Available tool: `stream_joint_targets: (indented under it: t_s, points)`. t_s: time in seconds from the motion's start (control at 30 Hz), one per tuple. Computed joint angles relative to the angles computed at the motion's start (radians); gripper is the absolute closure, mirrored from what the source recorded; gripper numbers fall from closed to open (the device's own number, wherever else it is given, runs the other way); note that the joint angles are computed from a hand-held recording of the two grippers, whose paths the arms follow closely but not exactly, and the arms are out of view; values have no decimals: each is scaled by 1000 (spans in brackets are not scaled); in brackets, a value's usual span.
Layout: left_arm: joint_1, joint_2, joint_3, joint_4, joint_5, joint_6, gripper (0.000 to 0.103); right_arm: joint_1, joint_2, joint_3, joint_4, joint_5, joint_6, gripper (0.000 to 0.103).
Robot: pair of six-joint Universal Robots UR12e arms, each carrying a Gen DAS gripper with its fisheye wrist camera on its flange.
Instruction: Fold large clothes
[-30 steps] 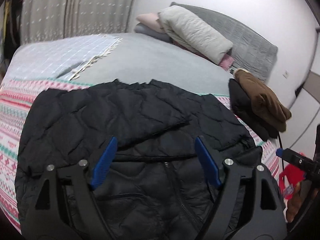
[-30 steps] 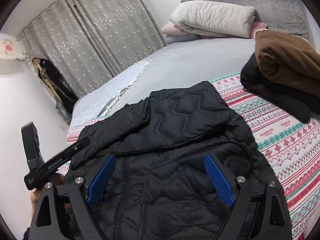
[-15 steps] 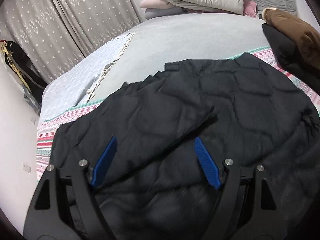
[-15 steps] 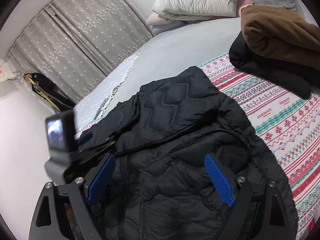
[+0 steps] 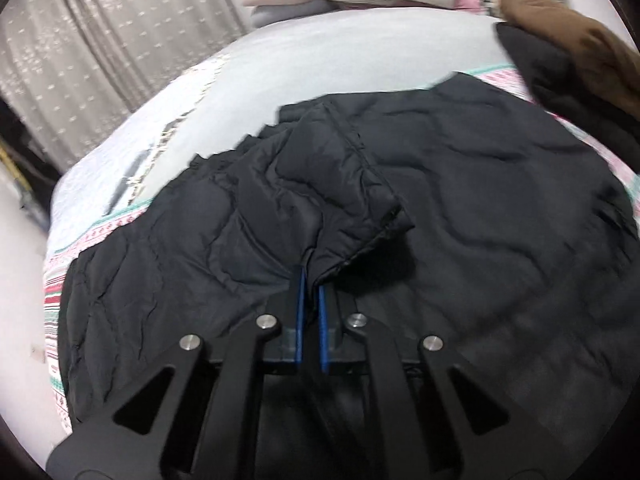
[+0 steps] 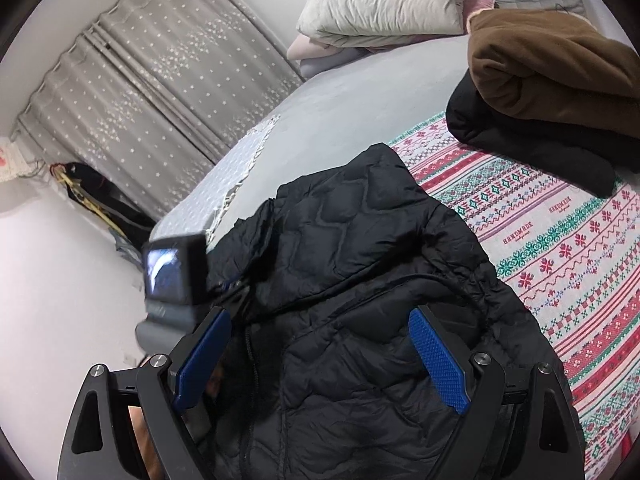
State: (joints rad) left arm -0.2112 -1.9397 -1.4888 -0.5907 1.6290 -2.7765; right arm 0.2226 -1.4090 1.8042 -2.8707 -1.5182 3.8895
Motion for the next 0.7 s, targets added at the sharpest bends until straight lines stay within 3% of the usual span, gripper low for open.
stream_joint_targets:
  t_s: [0.13,0.27,0.47,0.53,0.6,0.7]
  points:
    - [23,39,-23,-118,-79,-18,91,1,0,-1,0,0,7,11]
    - [54,54,-25,-179,-158,-84,65,7,2,-6,20,-12,-5,11]
    - [97,115,-55,-243,-272,-163,61,10,2,-9,62,-23,-27,11]
    - [123,153,-86,-237,-332,-183,58,12,0,-12,84,-33,-59,11]
    - [162,197,-124,-227,-398,-220,48,20,-7,-15,118,-82,-107,11]
    - [234,288,-216,-175,-426,-300,40,17,-32,0,165,-136,-152,11]
